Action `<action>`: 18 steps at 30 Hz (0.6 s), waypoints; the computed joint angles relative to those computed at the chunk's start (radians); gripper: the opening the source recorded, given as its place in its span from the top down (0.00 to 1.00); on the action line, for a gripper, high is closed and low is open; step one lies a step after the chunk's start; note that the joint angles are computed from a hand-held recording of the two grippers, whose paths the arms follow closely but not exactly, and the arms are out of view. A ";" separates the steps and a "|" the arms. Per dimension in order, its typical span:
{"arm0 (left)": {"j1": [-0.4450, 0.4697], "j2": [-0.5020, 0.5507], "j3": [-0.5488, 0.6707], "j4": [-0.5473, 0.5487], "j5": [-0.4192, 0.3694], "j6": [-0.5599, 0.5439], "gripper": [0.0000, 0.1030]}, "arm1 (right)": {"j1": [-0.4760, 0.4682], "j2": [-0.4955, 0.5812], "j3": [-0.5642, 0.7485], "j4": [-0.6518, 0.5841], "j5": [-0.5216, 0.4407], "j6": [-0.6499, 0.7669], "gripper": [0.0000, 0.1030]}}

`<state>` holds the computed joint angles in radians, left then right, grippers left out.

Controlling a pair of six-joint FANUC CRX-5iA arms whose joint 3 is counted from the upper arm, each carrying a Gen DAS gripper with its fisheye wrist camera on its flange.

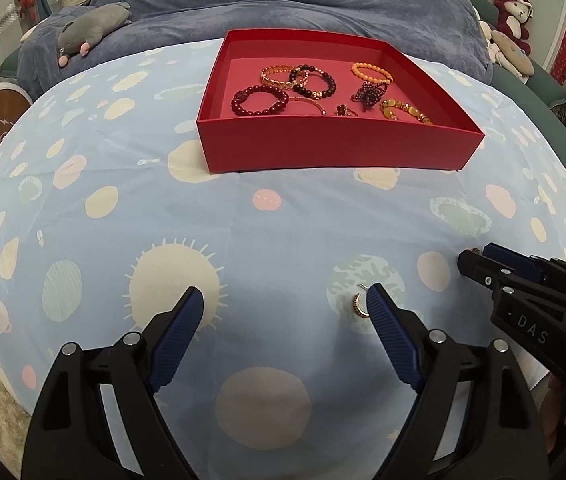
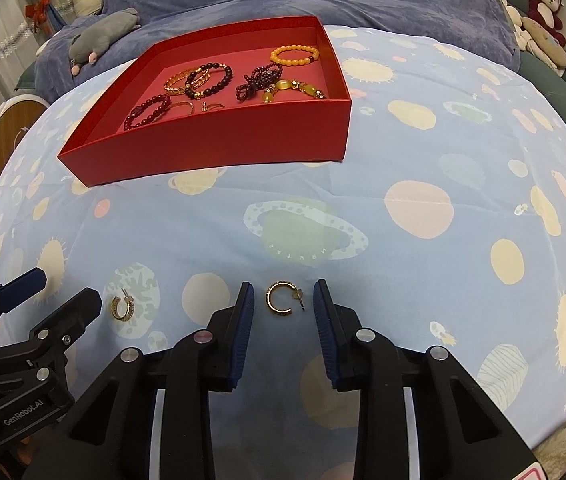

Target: Organize jewelry

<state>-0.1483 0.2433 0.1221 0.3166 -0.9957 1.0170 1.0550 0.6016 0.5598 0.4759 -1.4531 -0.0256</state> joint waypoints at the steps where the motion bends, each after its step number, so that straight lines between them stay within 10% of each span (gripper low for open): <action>1: 0.000 0.000 0.001 -0.002 -0.001 0.002 0.23 | 0.001 0.002 0.001 0.003 -0.004 0.002 0.74; 18: 0.002 0.002 -0.005 0.010 -0.019 -0.012 0.23 | 0.010 0.017 0.020 0.011 -0.026 0.025 0.83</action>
